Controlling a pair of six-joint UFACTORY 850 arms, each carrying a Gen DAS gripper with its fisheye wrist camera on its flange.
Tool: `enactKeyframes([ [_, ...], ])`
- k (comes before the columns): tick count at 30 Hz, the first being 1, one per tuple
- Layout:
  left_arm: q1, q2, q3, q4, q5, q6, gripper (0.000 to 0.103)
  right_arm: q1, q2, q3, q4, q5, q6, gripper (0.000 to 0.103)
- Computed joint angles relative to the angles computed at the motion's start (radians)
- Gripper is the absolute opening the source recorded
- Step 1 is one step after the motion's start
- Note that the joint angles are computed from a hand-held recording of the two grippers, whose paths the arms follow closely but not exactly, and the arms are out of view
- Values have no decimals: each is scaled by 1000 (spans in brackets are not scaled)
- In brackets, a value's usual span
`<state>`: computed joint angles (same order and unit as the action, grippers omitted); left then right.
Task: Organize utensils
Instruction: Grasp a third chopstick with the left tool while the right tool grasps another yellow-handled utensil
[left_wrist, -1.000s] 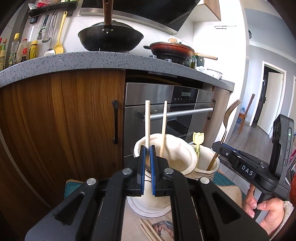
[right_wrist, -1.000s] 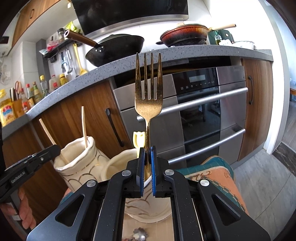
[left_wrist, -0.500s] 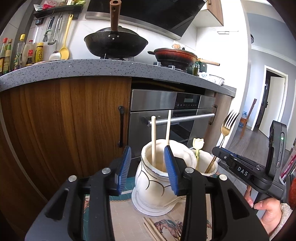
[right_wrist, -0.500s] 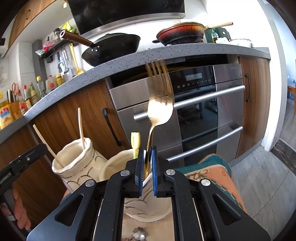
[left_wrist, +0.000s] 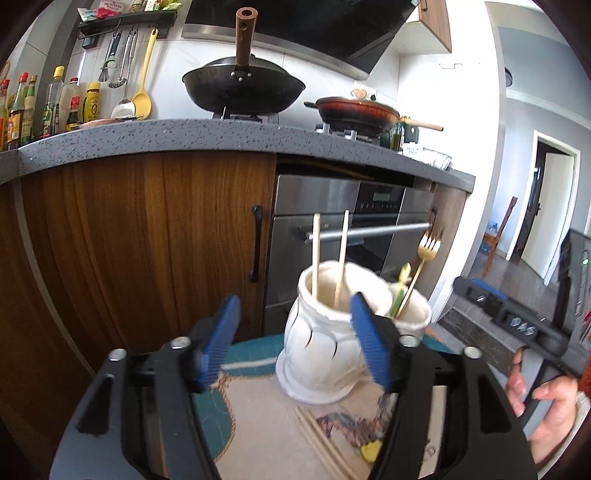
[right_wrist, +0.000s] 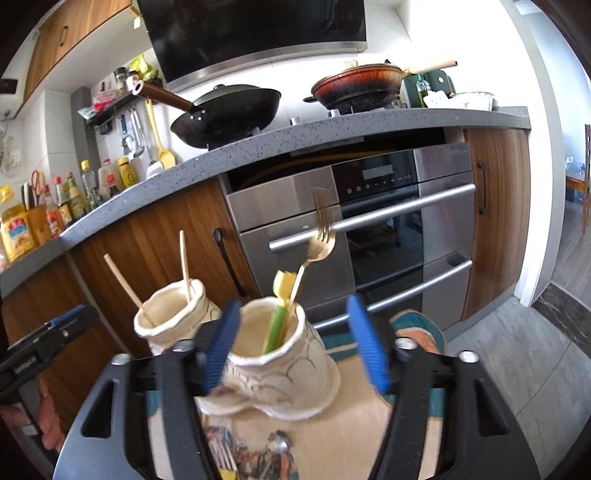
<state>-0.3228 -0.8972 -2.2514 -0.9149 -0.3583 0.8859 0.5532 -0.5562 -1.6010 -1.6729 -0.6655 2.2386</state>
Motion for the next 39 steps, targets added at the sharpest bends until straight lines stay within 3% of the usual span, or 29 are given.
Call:
enactKeyframes([
  [1,0,16,30,13,3,-2,84,5,8,11,12,-1,-10,78],
  [4,-3,58,113,30,31,12,97,14,28,44,67,19,-56,85],
  [11,-14,85,207,284,10,-196,97,40,38,92,248,65,-209,92],
  [19,-31,86,276,399,-54,-265,97,60,41,132,308,98,-266,93],
  [23,-45,73,269,558,-80,-411,97,61,44,143,308,101,-261,93],
  [29,-59,58,254,647,-129,-470,80,58,49,152,295,113,-243,93],
  [39,-63,46,242,615,-184,-410,51,62,52,159,291,114,-241,93],
])
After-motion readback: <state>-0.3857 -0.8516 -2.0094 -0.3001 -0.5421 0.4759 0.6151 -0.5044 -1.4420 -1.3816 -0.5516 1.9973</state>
